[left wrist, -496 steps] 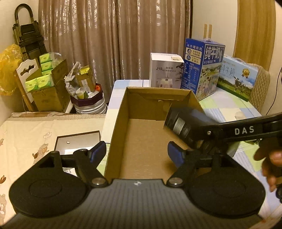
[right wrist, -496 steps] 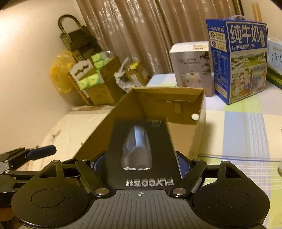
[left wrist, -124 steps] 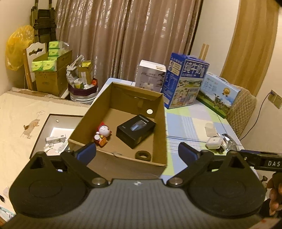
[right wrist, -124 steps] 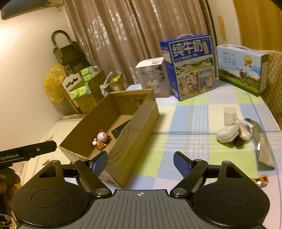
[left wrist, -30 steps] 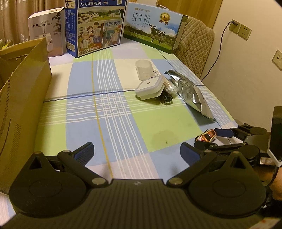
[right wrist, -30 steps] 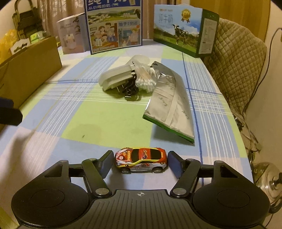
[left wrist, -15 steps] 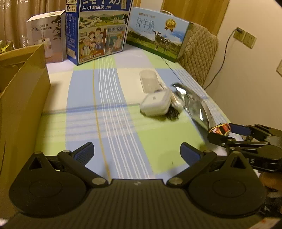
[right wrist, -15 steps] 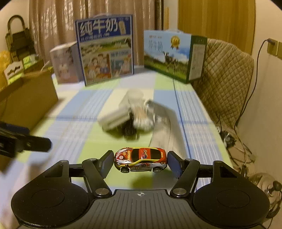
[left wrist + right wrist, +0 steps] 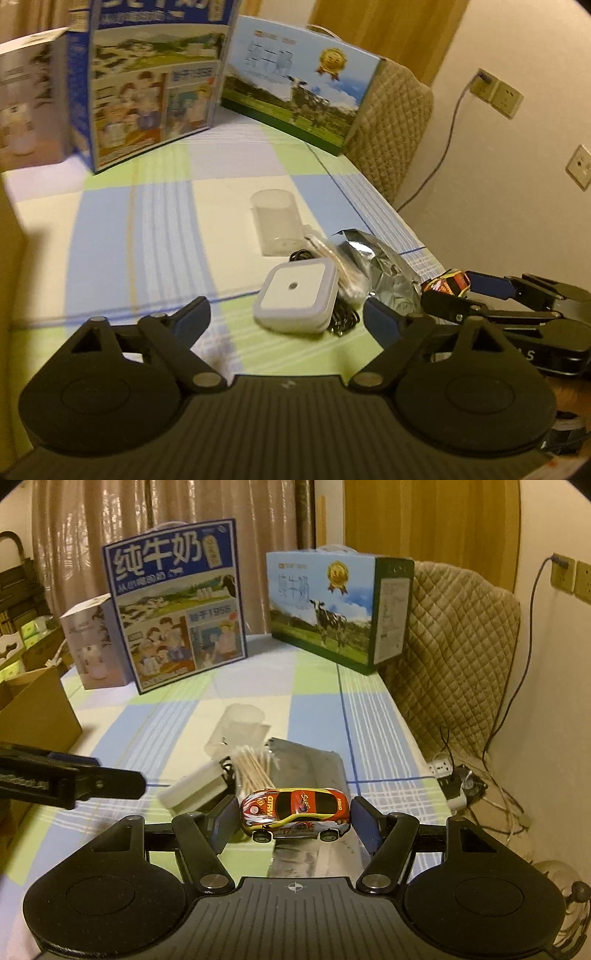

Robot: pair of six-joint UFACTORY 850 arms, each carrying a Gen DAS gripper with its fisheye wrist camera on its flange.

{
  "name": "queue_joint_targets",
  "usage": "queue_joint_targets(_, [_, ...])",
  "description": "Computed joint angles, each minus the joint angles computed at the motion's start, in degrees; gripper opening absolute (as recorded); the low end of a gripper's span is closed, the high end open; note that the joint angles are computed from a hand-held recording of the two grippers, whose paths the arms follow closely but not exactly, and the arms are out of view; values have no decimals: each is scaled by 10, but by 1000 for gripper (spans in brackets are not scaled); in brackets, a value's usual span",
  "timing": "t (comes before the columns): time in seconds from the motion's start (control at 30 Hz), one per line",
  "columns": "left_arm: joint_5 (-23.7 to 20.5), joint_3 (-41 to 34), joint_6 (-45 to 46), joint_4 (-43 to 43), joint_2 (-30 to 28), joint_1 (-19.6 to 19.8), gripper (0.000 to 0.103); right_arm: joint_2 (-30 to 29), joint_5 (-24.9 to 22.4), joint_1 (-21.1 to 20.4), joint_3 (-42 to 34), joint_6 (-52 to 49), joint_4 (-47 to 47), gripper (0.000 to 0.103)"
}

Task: Organize objects
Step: 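Grasp the white square night light with the left gripper while the right gripper holds the car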

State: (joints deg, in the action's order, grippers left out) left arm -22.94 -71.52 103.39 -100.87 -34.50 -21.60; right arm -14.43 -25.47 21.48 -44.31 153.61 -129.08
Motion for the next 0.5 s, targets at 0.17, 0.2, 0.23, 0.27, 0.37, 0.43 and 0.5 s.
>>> queue_joint_targets(0.17, [-17, -59, -61, 75, -51, -4, 78, -2, 0, 0, -2, -13, 16, 63])
queue_joint_targets(0.2, [-22, -70, -78, 93, -61, -5, 77, -3, -2, 1, -3, -24, 28, 63])
queue_joint_targets(0.23, [-27, -78, -87, 103, -68, -5, 74, -4, -3, 1, -3, -27, 34, 63])
queue_joint_targets(0.27, [-31, -85, -94, 113, -74, -5, 73, -4, -2, 1, -4, -30, 39, 63])
queue_joint_targets(0.37, [-38, -104, -120, 138, -93, -8, 71, -6, -3, 0, -6, -46, 54, 63])
queue_joint_targets(0.43, [-44, -115, -140, 154, -103, -7, 71, -7, -3, 0, -7, -45, 53, 63])
queue_joint_targets(0.5, [-50, -123, -153, 165, -110, -7, 71, -9, -5, 0, -8, -50, 58, 63])
